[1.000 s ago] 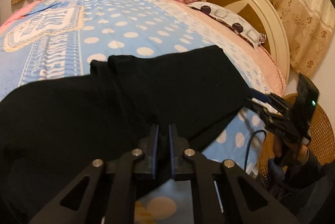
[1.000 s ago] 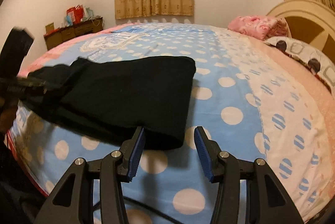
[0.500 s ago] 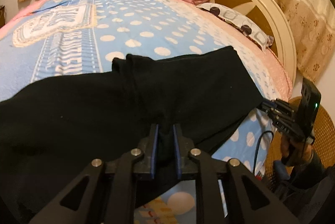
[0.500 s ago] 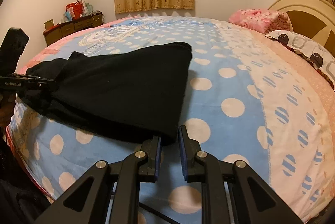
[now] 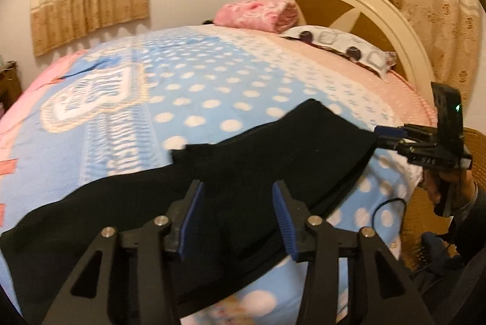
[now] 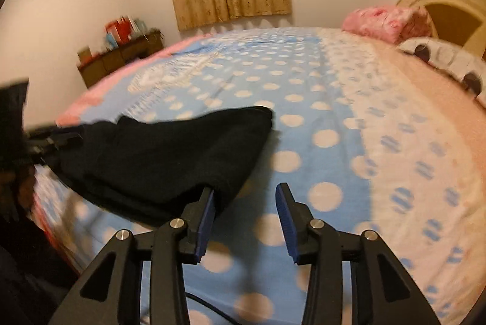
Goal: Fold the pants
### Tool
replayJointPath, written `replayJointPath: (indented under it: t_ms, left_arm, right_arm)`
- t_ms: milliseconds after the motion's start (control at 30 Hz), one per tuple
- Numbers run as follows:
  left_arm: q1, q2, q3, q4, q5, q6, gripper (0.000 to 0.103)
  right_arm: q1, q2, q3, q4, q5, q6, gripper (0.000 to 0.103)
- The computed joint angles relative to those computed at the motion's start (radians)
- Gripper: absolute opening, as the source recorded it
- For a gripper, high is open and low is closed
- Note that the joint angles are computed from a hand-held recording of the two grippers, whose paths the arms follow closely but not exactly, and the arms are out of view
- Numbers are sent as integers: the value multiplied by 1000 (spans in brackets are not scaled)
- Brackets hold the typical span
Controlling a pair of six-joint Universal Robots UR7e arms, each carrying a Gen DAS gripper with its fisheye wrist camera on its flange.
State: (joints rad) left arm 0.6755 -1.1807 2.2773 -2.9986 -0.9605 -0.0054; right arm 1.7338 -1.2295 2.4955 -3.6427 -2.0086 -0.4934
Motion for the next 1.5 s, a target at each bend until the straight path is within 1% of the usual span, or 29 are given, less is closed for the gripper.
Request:
replayJointPath:
  t_ms: [67,100,133,167,200,267,300,400,467,500,567,633,667,700,800,867,900,933,967,1000,1067,1100,1200,1267,1333,1433,1500]
  left_arm:
    - [10,36,-22,16,-28,1,50]
    - [16,56,-32,21,-41,7,50]
    - [24,72,-41,23,-53,20,50]
    - [27,85,-48,27,-54,24,50]
    - [30,96,-54,35,-51,20,50]
    - [47,115,-78,78,-59,-10,50]
    - [53,119,-81,80,-63,-21,50]
    - [64,118,-63,43,-77,-25,50]
    - [63,120,-52,19,-75,-28,50]
    - [61,124,-48,4,-71,-23,50]
    - [58,130,-42,-13,-64,-14,51]
    - [61,133,-40,-28,-71,-3,55]
    - [62,133,-38,-33,-75,1,55]
    - [63,128,-36,-35,-80,-1,55]
    - [59,82,-28,10,-88,-26,55]
    - [42,33,5,7,-37,-24,56]
    - [33,2,23,13,4,-27,58]
    - [32,-18,33,21,30,-31,59]
    - [30,-60,53,41,73,-50,59]
    - [32,-93,66,59,102,-67,60]
    - [40,-157,88,104,164,-106,64]
    - [47,-196,98,140,208,-136,65]
    - [74,-283,109,237,299,-221,65]
    - [94,-341,114,313,362,-288,65]
    - [124,-393,111,389,399,-352,65]
    - [173,-444,110,429,397,-404,65]
    - [196,-466,112,447,401,-439,65]
  right_arm:
    - [-15,-28,22,4,-28,5,42]
    - [-24,-34,36,-23,-41,17,42]
    - [-28,-30,45,-77,-85,41,42]
    - [-33,-30,46,-105,-103,61,42]
    - [-41,-35,49,-131,-101,82,42]
    - [-49,-35,44,-175,-60,121,42]
    - [-48,-37,34,-161,-31,127,42]
    - [-27,12,-12,-133,77,86,42]
    - [-32,42,-38,-89,152,67,43]
    - [-38,58,-49,-73,176,64,43]
    - [-51,97,-83,-22,185,76,43]
    - [-70,123,-110,29,171,107,43]
    - [-81,134,-114,25,176,110,43]
    - [-86,140,-110,0,189,95,43]
    - [-59,135,-109,2,136,100,43]
    - [-36,135,-102,-32,93,88,43]
    - [-23,137,-99,-48,82,82,43]
    - [-17,138,-99,-54,81,81,44]
    - [-5,144,-103,-56,80,84,46]
    - [10,151,-105,-53,81,85,47]
    - [49,187,-125,-33,93,66,48]
    - [68,210,-140,-18,109,53,48]
    - [105,268,-179,31,169,46,48]
    - [141,322,-214,53,189,15,48]
    - [171,367,-242,63,180,-21,48]
    - [199,431,-287,102,129,-51,48]
    - [204,443,-296,141,124,-51,48]
